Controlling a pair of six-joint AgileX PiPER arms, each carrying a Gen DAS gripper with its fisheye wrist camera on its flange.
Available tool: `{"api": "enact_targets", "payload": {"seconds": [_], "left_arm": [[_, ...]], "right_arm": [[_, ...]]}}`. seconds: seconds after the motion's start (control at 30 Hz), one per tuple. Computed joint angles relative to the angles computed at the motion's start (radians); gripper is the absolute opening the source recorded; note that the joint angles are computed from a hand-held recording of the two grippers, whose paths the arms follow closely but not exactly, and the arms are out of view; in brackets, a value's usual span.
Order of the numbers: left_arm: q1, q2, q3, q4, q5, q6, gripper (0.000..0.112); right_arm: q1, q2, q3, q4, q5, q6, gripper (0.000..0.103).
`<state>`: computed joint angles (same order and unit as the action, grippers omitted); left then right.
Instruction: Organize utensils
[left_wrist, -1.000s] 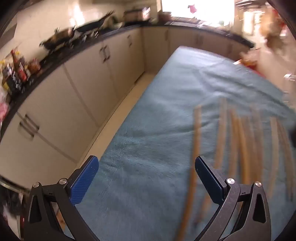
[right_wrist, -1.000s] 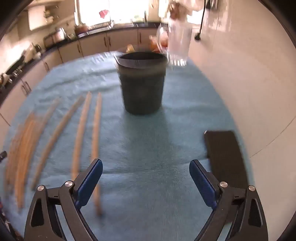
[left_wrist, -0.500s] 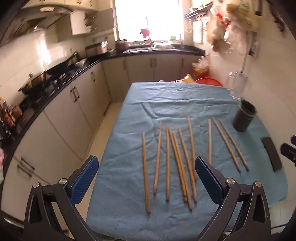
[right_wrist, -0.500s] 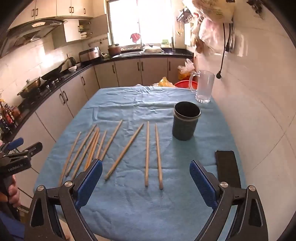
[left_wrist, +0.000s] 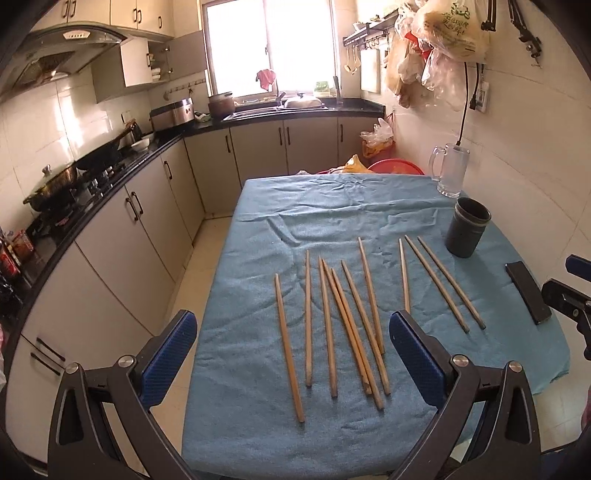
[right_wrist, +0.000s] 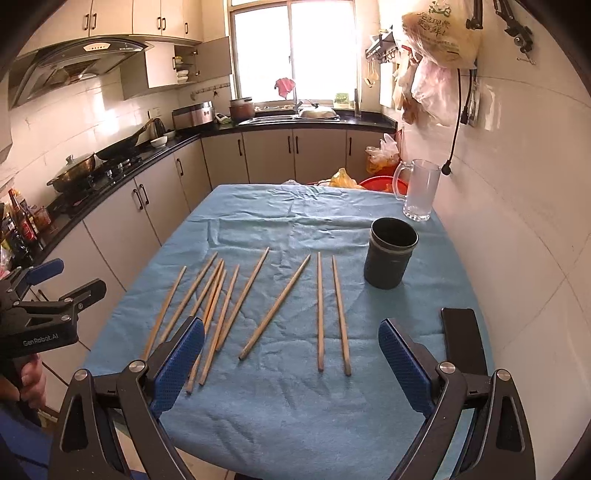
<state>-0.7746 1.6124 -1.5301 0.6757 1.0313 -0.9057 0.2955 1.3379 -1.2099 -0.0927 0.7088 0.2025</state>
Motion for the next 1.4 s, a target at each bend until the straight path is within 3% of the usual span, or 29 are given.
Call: {"api": "enact_targets", "payload": {"seconds": [0.67, 1.4], "left_arm": [[-0.002, -0.028, 0.09, -0.097, -0.079, 0.04, 0.103], [0.014, -0.014, 0.2, -0.231, -0.109, 0.08, 0.103]], "right_arm": [[0.103, -0.043, 0.057, -0.104, 0.054, 0.148, 0.097], [0.082, -0.033, 0.17, -0.026, 0.057, 0.156, 0.097]]}}
